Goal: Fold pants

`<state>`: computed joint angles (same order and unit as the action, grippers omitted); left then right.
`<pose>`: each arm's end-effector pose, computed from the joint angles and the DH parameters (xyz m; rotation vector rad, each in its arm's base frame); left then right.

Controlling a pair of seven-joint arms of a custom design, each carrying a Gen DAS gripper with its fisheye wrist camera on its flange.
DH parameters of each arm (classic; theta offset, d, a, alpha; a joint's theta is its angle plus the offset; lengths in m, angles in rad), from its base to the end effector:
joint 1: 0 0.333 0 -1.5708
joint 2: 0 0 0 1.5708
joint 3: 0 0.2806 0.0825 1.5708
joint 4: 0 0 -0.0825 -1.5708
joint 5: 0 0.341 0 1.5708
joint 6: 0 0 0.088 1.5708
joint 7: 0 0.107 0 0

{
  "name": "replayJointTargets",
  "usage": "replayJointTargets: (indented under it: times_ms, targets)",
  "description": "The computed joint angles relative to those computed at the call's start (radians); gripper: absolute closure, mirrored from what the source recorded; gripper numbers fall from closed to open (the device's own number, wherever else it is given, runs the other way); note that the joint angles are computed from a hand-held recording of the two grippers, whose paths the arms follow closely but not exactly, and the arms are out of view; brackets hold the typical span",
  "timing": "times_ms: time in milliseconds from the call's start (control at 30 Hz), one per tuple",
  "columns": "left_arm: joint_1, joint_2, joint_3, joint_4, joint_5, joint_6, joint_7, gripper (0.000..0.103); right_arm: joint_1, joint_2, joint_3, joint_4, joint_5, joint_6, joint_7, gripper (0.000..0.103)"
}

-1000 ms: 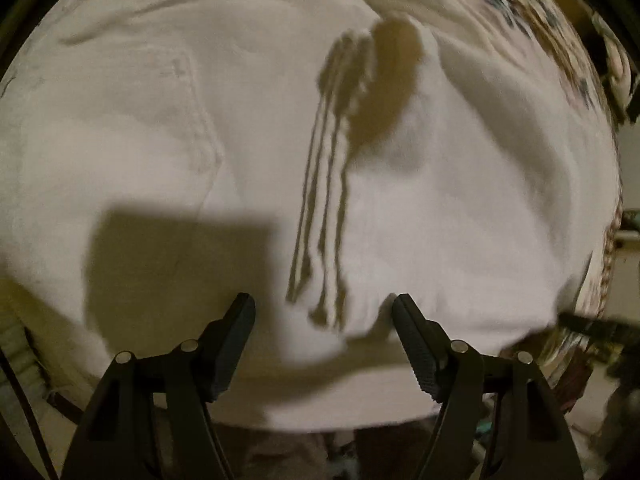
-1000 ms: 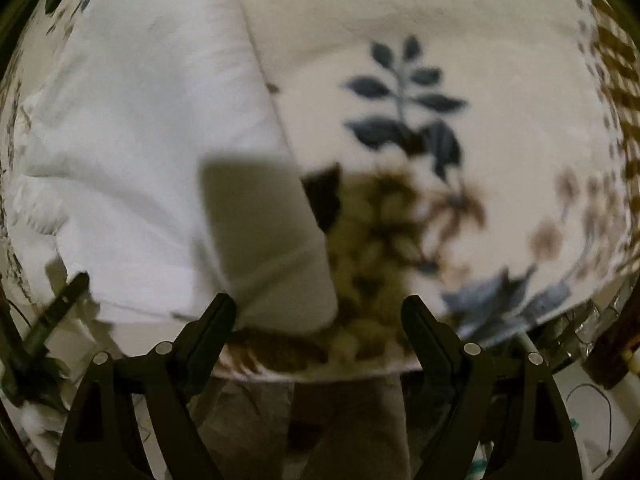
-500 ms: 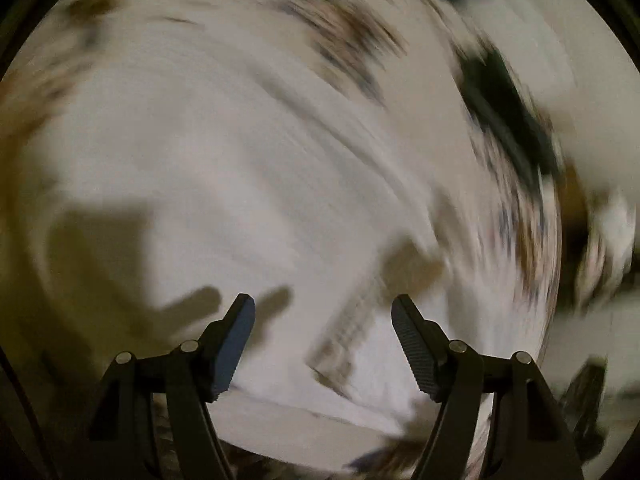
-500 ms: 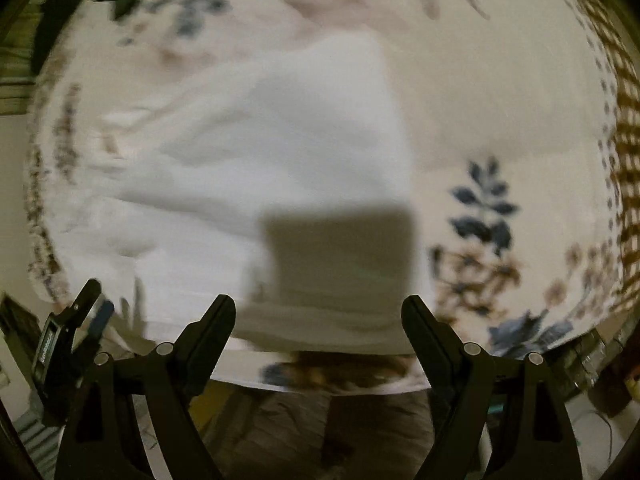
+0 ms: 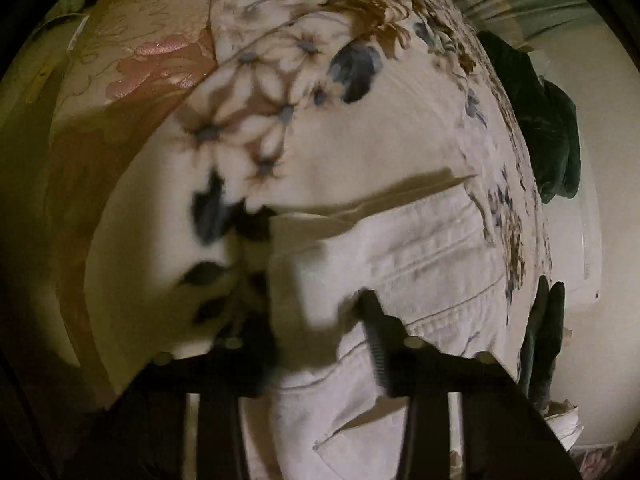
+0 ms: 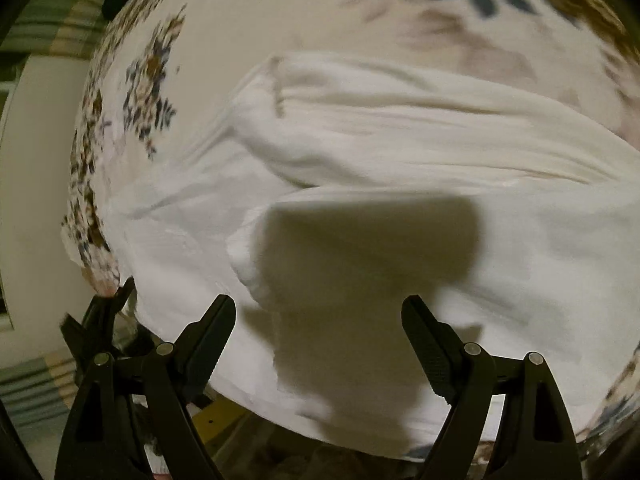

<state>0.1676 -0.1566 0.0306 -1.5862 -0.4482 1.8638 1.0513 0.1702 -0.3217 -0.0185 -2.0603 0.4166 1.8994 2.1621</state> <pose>0.4842 0.0648 0.7003 2.6457 -1.1452 0.9124 0.4351 0.0954 0.5644 -1.3753 2.4372 0.4435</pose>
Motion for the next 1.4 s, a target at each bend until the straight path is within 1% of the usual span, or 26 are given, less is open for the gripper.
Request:
replayJointTargets:
  times_ms: [33, 67, 100, 133, 167, 200, 233, 267, 300, 333, 433, 533, 633, 733, 767, 833, 900, 967, 1067, 1133, 1200, 1233, 1267, 1300, 1367, 1400]
  targets:
    - [0.003, -0.018, 0.008, -0.040, -0.032, 0.030, 0.004, 0.068, 0.003, 0.009, 0.003, 0.006, -0.001, -0.006, 0.001, 0.016]
    - [-0.003, -0.032, 0.003, -0.078, -0.054, 0.070, 0.001, 0.066, 0.007, 0.018, 0.007, 0.010, 0.001, -0.007, 0.004, 0.016]
    - [-0.009, -0.050, 0.007, -0.123, -0.095, 0.113, 0.022, 0.058, 0.009, 0.024, 0.010, 0.013, 0.000, -0.010, 0.006, 0.016]
    - [-0.017, -0.071, 0.017, -0.169, -0.149, 0.156, 0.058, 0.043, 0.011, 0.027, 0.012, 0.016, -0.003, -0.017, 0.009, 0.016]
    - [-0.028, -0.072, 0.015, -0.182, -0.177, 0.182, 0.069, 0.041, 0.013, 0.029, 0.013, 0.015, 0.000, -0.021, 0.011, 0.016]
    - [-0.029, -0.067, 0.018, -0.172, -0.171, 0.170, 0.069, 0.043, 0.013, 0.028, 0.011, 0.014, 0.003, -0.028, 0.011, 0.016]
    - [-0.030, -0.060, 0.020, -0.155, -0.161, 0.154, 0.072, 0.048, 0.013, 0.026, 0.012, 0.009, 0.004, -0.030, 0.019, 0.016]
    - [-0.029, -0.052, 0.020, -0.136, -0.143, 0.140, 0.076, 0.060, 0.013, 0.021, 0.012, 0.000, 0.010, -0.023, 0.024, 0.016]
    - [-0.028, -0.045, 0.025, -0.116, -0.136, 0.117, 0.087, 0.074, 0.013, 0.013, 0.011, -0.010, 0.016, -0.016, 0.025, 0.016]
    - [-0.027, -0.040, 0.020, -0.101, -0.124, 0.113, 0.084, 0.079, 0.012, 0.003, 0.011, -0.020, 0.021, -0.005, 0.030, 0.016]
    - [-0.032, -0.029, 0.001, -0.026, -0.051, 0.092, 0.115, 0.087, 0.010, -0.034, 0.007, -0.054, 0.029, 0.030, 0.034, 0.016]
    - [-0.050, -0.048, -0.019, 0.022, -0.011, 0.092, 0.139, 0.088, 0.009, -0.066, 0.003, -0.076, 0.024, 0.048, 0.029, 0.016]
    - [-0.087, -0.045, -0.040, 0.133, 0.008, 0.074, 0.166, 0.089, 0.001, -0.116, -0.011, -0.103, 0.025, 0.050, 0.023, 0.016]
    - [-0.142, -0.029, -0.071, 0.248, -0.010, 0.047, 0.192, 0.089, -0.023, -0.191, -0.031, -0.135, 0.009, 0.037, 0.024, 0.016]
    - [-0.168, -0.020, -0.094, 0.299, -0.004, 0.022, 0.199, 0.089, -0.035, -0.216, -0.036, -0.141, -0.003, 0.029, 0.031, 0.016]
    - [-0.220, -0.012, -0.133, 0.343, -0.010, 0.000, 0.202, 0.089, -0.065, -0.278, -0.052, -0.157, -0.033, 0.006, 0.043, 0.016]
    - [-0.272, -0.018, -0.171, 0.333, -0.019, -0.018, 0.189, 0.089, -0.105, -0.345, -0.075, -0.170, -0.074, -0.039, 0.052, 0.016]
    - [-0.331, -0.049, -0.209, 0.259, -0.041, -0.012, 0.178, 0.089, -0.153, -0.410, -0.101, -0.178, -0.123, -0.097, 0.059, 0.016]
    - [-0.413, -0.063, -0.266, 0.154, -0.012, -0.004, 0.204, 0.090, -0.219, -0.470, -0.145, -0.180, -0.194, -0.200, 0.036, 0.016]
    - [-0.457, -0.070, -0.293, 0.084, 0.024, -0.009, 0.235, 0.089, -0.251, -0.485, -0.175, -0.180, -0.217, -0.251, 0.006, 0.016]
    - [-0.488, -0.053, -0.309, 0.045, 0.060, -0.060, 0.230, 0.088, -0.273, -0.488, -0.205, -0.180, -0.220, -0.288, -0.038, 0.016]
    - [-0.496, -0.039, -0.311, 0.050, 0.077, -0.086, 0.214, 0.087, -0.280, -0.485, -0.225, -0.176, -0.210, -0.301, -0.063, 0.016]
    - [-0.501, -0.027, -0.310, 0.070, 0.090, -0.105, 0.209, 0.087, -0.286, -0.485, -0.227, -0.180, -0.191, -0.298, -0.073, 0.016]
    - [-0.506, -0.013, -0.309, 0.101, 0.098, -0.119, 0.205, 0.084, -0.287, -0.487, -0.246, -0.191, -0.158, -0.285, -0.096, 0.016]
    - [-0.512, 0.019, -0.296, 0.182, 0.077, -0.158, 0.233, 0.063, -0.286, -0.483, -0.264, -0.203, -0.095, -0.260, -0.133, 0.016]
    - [-0.511, 0.037, -0.286, 0.224, 0.051, -0.186, 0.248, 0.030, -0.282, -0.479, -0.277, -0.215, -0.058, -0.248, -0.157, 0.016]
